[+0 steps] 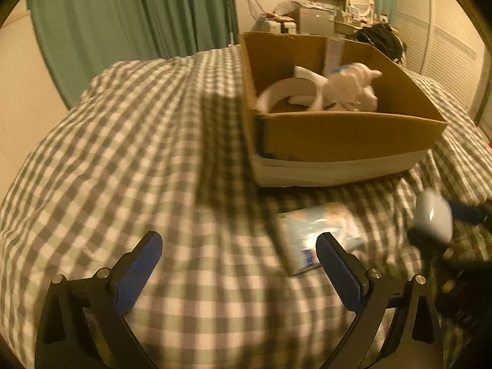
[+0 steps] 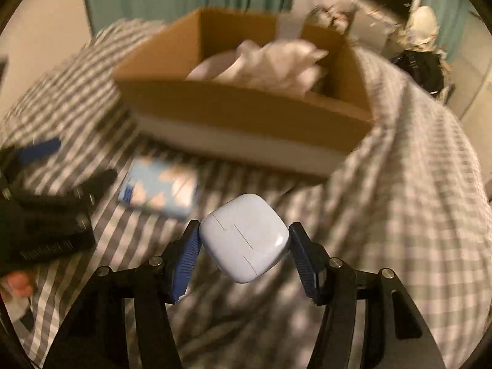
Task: Organize objects
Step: 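Grasp the blue floral tissue pack with the left tool while the right tool holds the case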
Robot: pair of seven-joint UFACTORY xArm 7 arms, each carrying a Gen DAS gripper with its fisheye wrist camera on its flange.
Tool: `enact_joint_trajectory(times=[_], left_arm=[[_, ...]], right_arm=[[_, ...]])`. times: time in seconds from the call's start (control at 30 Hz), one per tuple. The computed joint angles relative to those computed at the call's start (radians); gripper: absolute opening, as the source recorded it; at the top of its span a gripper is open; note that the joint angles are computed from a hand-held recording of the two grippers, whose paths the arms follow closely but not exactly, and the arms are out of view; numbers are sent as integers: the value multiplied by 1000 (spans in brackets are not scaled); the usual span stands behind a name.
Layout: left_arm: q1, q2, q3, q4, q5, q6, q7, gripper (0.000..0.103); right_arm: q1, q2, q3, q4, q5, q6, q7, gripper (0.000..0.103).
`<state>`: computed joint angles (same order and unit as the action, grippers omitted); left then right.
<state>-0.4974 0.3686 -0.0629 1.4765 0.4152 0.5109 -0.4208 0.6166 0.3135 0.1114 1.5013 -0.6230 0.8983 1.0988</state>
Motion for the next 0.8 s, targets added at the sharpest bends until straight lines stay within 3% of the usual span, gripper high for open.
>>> enact_joint_trajectory(times=[0.17,0.33,0.43,0.63,0.7,0.77,0.8], left_arm=[[-32,61,-24,71,-23,28,35,103],[-70,142,-20,162,-64,80,0,103],[-116,198,21,224,-23,127,-36,103],[-116,269,20,308,-44,162,-23,102],[-119,287,22,334,-49,181,-9,96],[-117,282,19,324,-56,169,5,83],[-116,275,18,315,-58,160,11,83]], right_arm=[[-13,-61,-5,-50,-48,-5,80,58],[-54,-62,4,-55,-14,-63,70,58],[-68,-69,4,-70,8,-87,70,58],[-77,-63,7,-74,29,-91,69,58],[-73,-56,6,-66,29,-82,61,58],[-68,-56,4,-64,26,-75,62,58],[-67,-55,3,-63,25,-73,62,58]])
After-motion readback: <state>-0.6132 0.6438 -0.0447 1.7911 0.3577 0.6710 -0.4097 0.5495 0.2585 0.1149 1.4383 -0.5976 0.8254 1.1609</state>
